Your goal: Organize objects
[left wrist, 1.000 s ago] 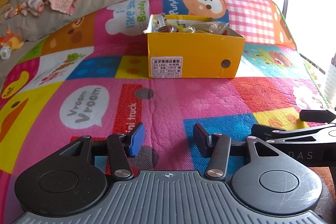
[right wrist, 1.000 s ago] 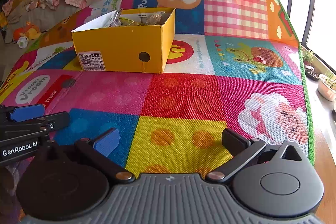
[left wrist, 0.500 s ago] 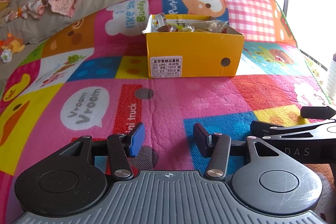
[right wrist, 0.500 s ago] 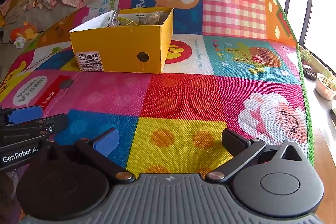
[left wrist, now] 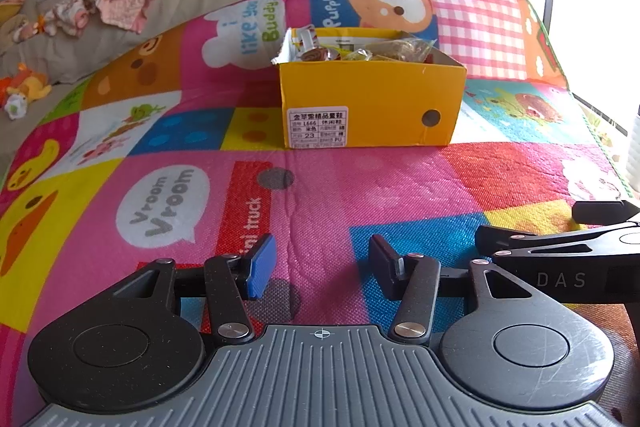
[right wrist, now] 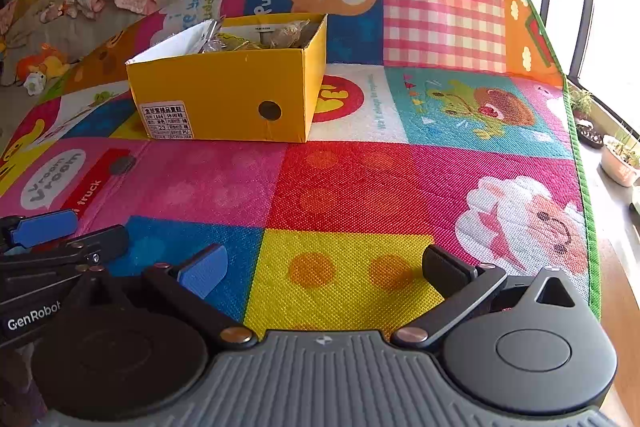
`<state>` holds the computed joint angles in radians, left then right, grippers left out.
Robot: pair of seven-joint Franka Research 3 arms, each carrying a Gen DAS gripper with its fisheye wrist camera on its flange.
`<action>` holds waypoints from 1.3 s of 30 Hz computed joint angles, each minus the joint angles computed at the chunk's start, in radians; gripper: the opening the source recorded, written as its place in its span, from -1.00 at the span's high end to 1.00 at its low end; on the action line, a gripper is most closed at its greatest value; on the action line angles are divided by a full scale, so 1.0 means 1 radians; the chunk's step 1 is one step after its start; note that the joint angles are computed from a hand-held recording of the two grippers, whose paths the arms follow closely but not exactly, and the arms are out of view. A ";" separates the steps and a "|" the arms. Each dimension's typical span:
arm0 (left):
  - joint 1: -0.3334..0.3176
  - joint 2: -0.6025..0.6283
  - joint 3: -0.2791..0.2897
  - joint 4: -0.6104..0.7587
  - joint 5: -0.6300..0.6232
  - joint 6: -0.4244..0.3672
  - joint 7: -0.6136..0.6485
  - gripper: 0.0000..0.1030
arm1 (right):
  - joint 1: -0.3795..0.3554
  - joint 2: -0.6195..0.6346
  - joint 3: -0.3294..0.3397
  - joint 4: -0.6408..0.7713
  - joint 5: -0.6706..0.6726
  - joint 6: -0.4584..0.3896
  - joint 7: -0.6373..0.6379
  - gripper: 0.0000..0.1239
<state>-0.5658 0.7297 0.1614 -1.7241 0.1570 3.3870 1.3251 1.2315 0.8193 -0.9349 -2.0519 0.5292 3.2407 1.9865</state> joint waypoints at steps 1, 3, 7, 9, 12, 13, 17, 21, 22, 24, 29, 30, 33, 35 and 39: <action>-0.003 0.000 0.003 -0.001 -0.001 0.000 0.000 -0.09 | 0.001 0.005 -0.002 0.006 0.000 -0.005 0.001 -0.66; -0.011 0.001 0.012 0.000 -0.005 0.000 0.003 -0.09 | -0.001 0.003 0.000 0.004 -0.003 -0.002 0.004 -0.66; 0.013 -0.001 -0.012 -0.001 0.003 0.001 0.003 -0.09 | 0.000 0.003 -0.001 0.004 -0.004 -0.003 0.006 -0.66; 0.008 0.000 -0.007 0.002 0.002 -0.001 0.003 -0.09 | 0.000 0.003 -0.002 0.004 -0.005 -0.004 0.006 -0.66; 0.001 0.002 0.001 0.004 -0.001 -0.002 0.003 -0.09 | 0.000 0.003 -0.002 0.004 -0.007 -0.005 0.007 -0.66; -0.002 0.002 0.003 0.004 -0.001 -0.002 0.003 -0.09 | 0.000 0.003 -0.002 0.005 -0.007 -0.005 0.008 -0.66; -0.005 0.003 0.005 0.005 -0.003 -0.003 0.002 -0.09 | 0.000 0.003 -0.003 0.005 -0.009 -0.005 0.009 -0.66; -0.036 0.006 0.039 0.005 -0.015 -0.004 0.002 -0.11 | 0.001 0.003 -0.003 0.004 -0.009 -0.005 0.010 -0.66; -0.034 0.006 0.037 0.004 -0.015 -0.003 0.003 -0.11 | 0.002 0.003 -0.004 0.003 -0.009 -0.005 0.011 -0.66; -0.015 0.004 0.015 0.004 -0.010 -0.003 0.001 -0.11 | 0.002 0.003 -0.004 0.003 -0.010 -0.005 0.011 -0.66; 0.022 -0.001 -0.025 0.002 0.005 0.001 -0.005 -0.10 | 0.003 0.002 -0.005 0.002 -0.010 -0.006 0.011 -0.66; 0.017 -0.001 -0.020 0.001 0.003 0.000 -0.005 -0.10 | 0.002 0.002 -0.004 0.003 -0.011 -0.005 0.011 -0.66; 0.020 -0.001 -0.022 0.003 0.006 0.000 -0.006 -0.10 | 0.003 0.002 -0.005 0.002 -0.011 -0.006 0.011 -0.66; 0.019 0.000 -0.021 0.003 0.006 -0.001 -0.007 -0.10 | 0.004 0.002 -0.005 0.002 -0.010 -0.006 0.011 -0.66; 0.019 0.000 -0.021 0.003 0.007 -0.001 -0.008 -0.10 | 0.003 0.002 -0.005 0.002 -0.010 -0.005 0.011 -0.66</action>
<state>-0.5464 0.7297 0.1405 -1.7207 0.1644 3.3863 1.3171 1.2349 0.8208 -0.9397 -2.0502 0.5187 3.2352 1.9976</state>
